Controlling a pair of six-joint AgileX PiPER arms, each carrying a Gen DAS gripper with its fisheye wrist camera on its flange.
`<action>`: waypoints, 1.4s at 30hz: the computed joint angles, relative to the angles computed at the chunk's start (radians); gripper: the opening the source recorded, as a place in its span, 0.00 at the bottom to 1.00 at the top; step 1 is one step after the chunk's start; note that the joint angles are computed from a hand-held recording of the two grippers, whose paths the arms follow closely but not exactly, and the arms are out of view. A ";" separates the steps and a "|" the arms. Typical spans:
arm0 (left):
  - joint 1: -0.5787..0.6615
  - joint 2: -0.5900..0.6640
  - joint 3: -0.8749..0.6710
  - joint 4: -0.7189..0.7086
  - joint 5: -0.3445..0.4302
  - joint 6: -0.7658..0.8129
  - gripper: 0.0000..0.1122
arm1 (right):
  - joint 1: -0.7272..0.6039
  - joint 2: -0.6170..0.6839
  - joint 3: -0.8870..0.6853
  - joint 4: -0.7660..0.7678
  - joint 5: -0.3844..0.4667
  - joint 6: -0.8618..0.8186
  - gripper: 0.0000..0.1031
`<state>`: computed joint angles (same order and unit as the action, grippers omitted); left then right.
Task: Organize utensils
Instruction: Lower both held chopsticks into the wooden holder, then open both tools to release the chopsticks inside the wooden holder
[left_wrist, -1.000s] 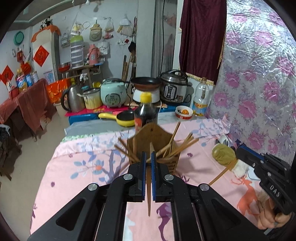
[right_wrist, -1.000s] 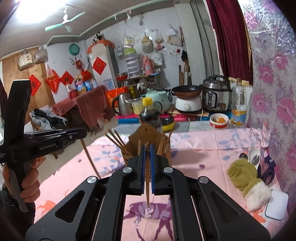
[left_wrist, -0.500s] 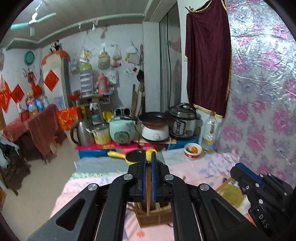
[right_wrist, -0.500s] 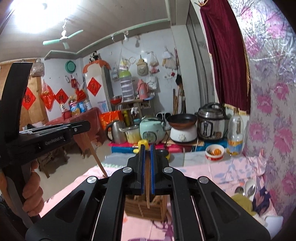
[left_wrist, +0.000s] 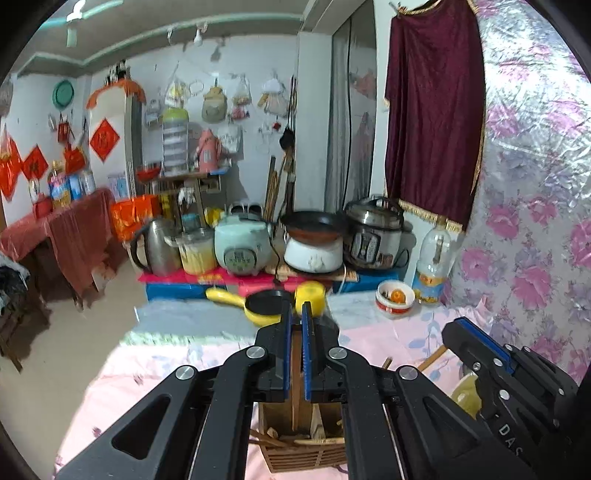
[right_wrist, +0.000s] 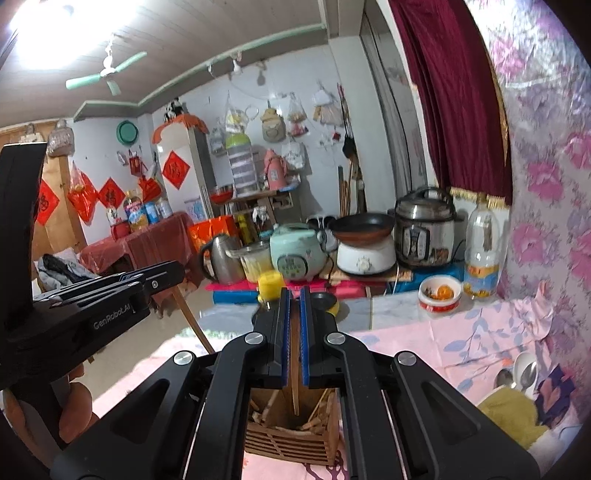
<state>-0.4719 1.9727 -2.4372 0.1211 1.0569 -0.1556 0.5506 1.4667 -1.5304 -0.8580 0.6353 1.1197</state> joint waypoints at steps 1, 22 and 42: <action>0.009 -0.014 0.063 -0.007 -0.024 -0.012 0.13 | -0.014 0.011 0.017 0.040 -0.025 -0.026 0.10; 0.149 -0.359 0.725 -0.086 -0.355 -0.072 0.83 | 0.001 -0.090 0.221 -0.081 -0.059 0.168 0.49; 0.004 -0.616 1.094 0.357 -0.356 -0.428 0.87 | 0.382 -0.274 0.338 -0.339 0.342 0.357 0.69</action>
<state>-0.4676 1.3570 -1.3429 0.4782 0.7013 -0.5832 0.9330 1.1930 -1.1920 -1.1965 0.9772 1.4767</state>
